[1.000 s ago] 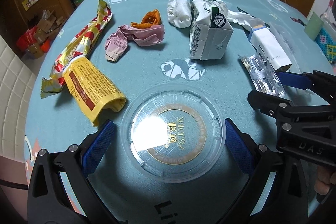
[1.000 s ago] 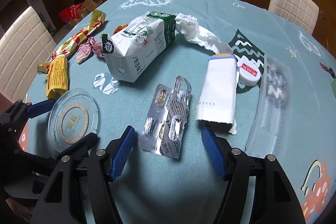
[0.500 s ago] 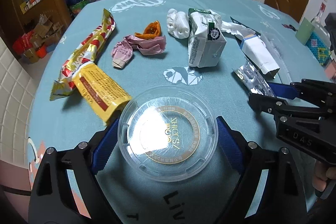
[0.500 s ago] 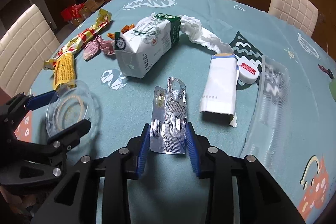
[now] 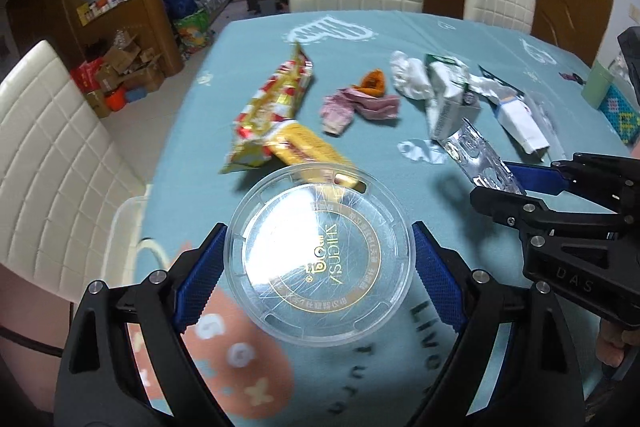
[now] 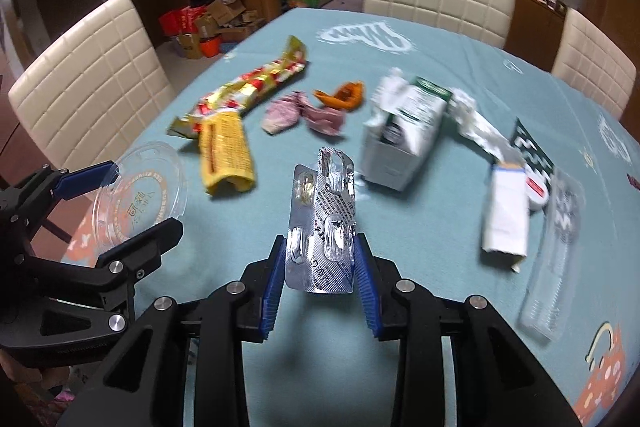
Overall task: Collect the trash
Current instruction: 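Carry the lid and blister pack to the bin and release both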
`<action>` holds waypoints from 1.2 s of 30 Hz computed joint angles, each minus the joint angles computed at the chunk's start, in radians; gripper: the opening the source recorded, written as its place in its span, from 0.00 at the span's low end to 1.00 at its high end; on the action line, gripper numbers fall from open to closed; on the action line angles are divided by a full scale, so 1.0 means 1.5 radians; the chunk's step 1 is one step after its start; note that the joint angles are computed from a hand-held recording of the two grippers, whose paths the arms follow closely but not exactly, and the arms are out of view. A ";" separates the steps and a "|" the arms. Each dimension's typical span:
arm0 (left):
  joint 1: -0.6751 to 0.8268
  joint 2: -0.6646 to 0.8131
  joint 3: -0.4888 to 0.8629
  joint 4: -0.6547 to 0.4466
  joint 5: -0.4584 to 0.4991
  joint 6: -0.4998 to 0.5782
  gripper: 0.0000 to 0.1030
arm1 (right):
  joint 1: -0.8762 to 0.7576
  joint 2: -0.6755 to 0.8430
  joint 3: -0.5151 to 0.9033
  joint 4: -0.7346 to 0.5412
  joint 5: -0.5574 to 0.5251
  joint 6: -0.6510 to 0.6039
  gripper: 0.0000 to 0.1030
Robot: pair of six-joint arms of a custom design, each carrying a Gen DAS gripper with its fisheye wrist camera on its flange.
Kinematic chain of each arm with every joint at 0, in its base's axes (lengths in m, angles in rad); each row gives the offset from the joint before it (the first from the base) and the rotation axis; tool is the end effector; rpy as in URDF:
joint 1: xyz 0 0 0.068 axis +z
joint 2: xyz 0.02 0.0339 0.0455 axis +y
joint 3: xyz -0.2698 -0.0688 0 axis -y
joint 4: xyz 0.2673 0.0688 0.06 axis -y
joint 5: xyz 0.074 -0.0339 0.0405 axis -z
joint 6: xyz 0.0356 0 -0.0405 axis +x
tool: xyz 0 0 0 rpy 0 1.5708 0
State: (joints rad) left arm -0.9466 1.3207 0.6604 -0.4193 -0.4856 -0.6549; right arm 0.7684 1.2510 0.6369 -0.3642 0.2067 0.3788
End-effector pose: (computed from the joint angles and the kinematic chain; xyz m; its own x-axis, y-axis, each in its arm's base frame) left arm 0.1601 -0.1939 0.1653 -0.7675 0.1438 -0.6248 0.1532 0.9874 0.0391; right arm 0.1841 0.1678 0.1743 -0.7752 -0.2460 -0.5818 -0.3348 0.9410 0.0483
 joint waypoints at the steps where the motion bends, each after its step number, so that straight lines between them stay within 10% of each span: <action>1: 0.007 -0.021 -0.010 -0.010 -0.004 -0.001 0.85 | 0.009 0.010 0.010 0.003 0.001 0.001 0.32; 20: 0.386 -0.395 -0.185 -0.119 0.082 0.178 0.85 | 0.151 0.341 0.326 0.046 -0.005 -0.066 0.32; 36: 0.765 -0.307 -0.184 0.036 0.262 0.431 0.86 | 0.172 0.563 0.617 -0.010 -0.030 -0.093 0.33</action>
